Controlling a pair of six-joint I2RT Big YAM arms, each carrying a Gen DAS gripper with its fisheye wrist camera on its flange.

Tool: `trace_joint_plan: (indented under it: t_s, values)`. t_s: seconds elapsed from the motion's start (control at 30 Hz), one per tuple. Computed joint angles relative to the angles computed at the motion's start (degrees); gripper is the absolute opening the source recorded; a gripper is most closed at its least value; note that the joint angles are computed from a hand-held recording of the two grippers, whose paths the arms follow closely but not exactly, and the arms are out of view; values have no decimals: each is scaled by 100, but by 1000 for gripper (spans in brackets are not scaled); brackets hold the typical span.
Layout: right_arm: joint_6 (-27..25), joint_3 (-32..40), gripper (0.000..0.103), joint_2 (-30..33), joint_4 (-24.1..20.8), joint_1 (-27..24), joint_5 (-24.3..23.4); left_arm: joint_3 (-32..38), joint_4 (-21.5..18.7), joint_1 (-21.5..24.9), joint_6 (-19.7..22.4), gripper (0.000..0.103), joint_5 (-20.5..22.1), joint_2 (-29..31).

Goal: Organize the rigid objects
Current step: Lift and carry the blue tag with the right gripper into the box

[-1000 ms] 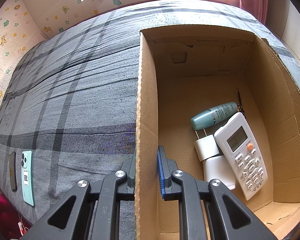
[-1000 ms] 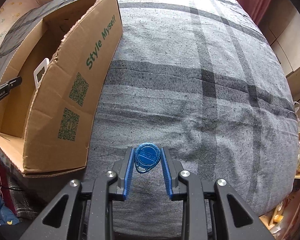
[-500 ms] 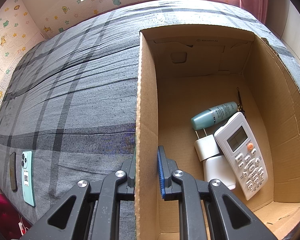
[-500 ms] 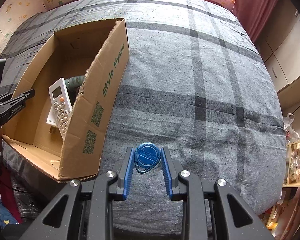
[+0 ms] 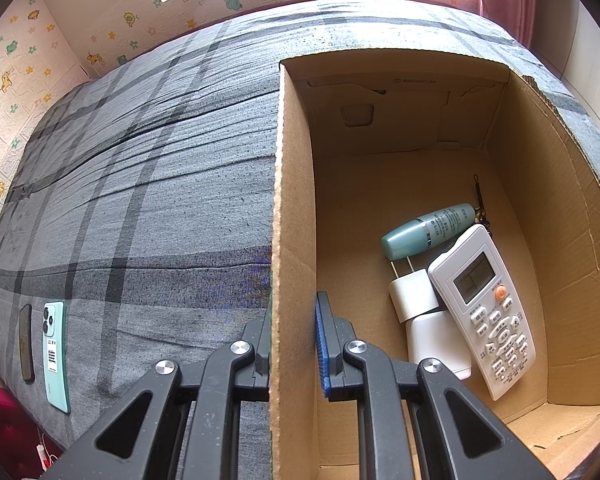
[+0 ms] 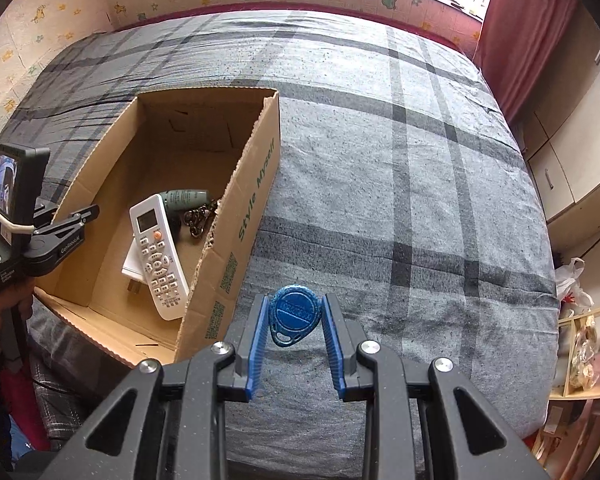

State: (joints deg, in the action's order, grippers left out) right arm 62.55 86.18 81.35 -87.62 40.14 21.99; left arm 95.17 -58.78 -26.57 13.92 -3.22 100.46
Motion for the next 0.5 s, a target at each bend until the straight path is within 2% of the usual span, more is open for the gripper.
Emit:
trace_joint_plan:
  t_s: [0.5]
  values:
    - [-646,782,28,498,117,-63,133,-1,0,18,-6,16,43,9]
